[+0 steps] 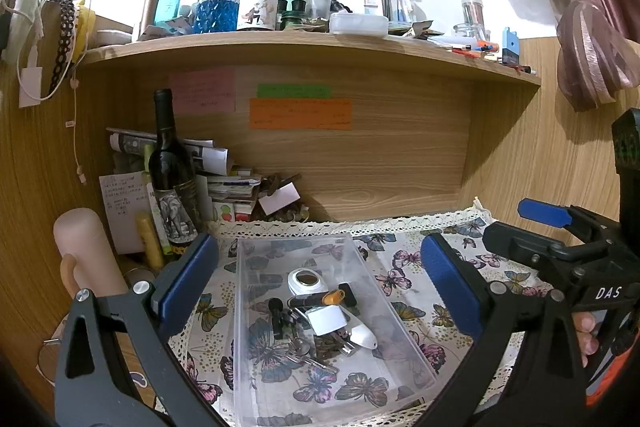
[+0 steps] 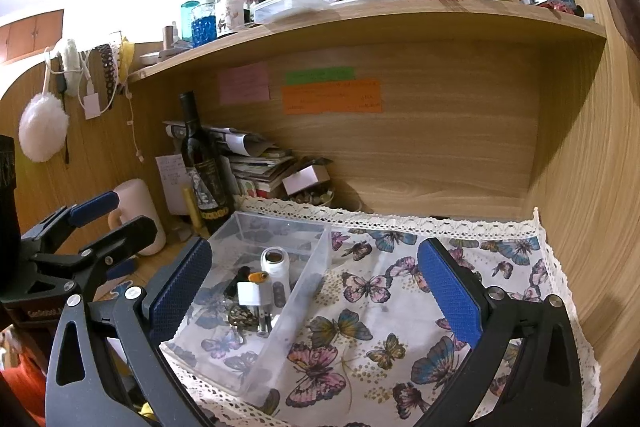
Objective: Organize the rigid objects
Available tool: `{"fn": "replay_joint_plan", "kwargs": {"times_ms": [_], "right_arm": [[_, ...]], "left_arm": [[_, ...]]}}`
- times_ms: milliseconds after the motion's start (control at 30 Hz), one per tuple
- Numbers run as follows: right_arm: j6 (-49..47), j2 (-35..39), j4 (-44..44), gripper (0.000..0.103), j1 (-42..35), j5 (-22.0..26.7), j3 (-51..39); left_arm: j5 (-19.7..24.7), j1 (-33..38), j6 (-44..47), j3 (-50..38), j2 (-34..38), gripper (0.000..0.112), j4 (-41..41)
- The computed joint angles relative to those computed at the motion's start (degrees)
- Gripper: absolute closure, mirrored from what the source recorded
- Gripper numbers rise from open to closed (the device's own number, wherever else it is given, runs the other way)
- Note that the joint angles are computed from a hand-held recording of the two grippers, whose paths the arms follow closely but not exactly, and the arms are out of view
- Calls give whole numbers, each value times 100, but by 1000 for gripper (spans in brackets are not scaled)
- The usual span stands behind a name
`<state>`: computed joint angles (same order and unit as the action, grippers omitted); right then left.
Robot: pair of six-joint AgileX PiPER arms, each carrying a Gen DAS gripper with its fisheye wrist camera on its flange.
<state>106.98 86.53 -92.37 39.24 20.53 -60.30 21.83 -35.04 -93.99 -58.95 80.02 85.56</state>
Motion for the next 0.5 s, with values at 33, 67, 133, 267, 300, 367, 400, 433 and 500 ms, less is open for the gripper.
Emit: {"fn": "replay_joint_plan", "kwargs": {"times_ms": [33,67,133,267,300,367,400,433,500], "right_arm": [[11,2,11,0,17,31,0],[25,-5,8,0,25,40,6],[84,-11,-71,0,-7,15,23],[199,15,-121,0,122,282,15],[226,22,-124,0,163,354,10],[232,39,-102,0,219,446,-3],[211,48,-68,0,242,482,-18],[203,47,-63,0,242,489,-18],[215,59,-68,0,270,544,-25]], "left_arm": [[-9,2,10,-5,2,10,-4],[-12,1,20,-15,8,10,-11],[-27,3,34,-28,16,10,-19],[-79,17,110,-63,39,10,-95],[-105,32,152,-81,52,10,-145],[-113,42,192,-90,60,10,-207],[-95,44,213,-110,77,10,-251],[-122,61,190,-94,71,10,-242],[-130,73,181,-101,84,10,-265]]}}
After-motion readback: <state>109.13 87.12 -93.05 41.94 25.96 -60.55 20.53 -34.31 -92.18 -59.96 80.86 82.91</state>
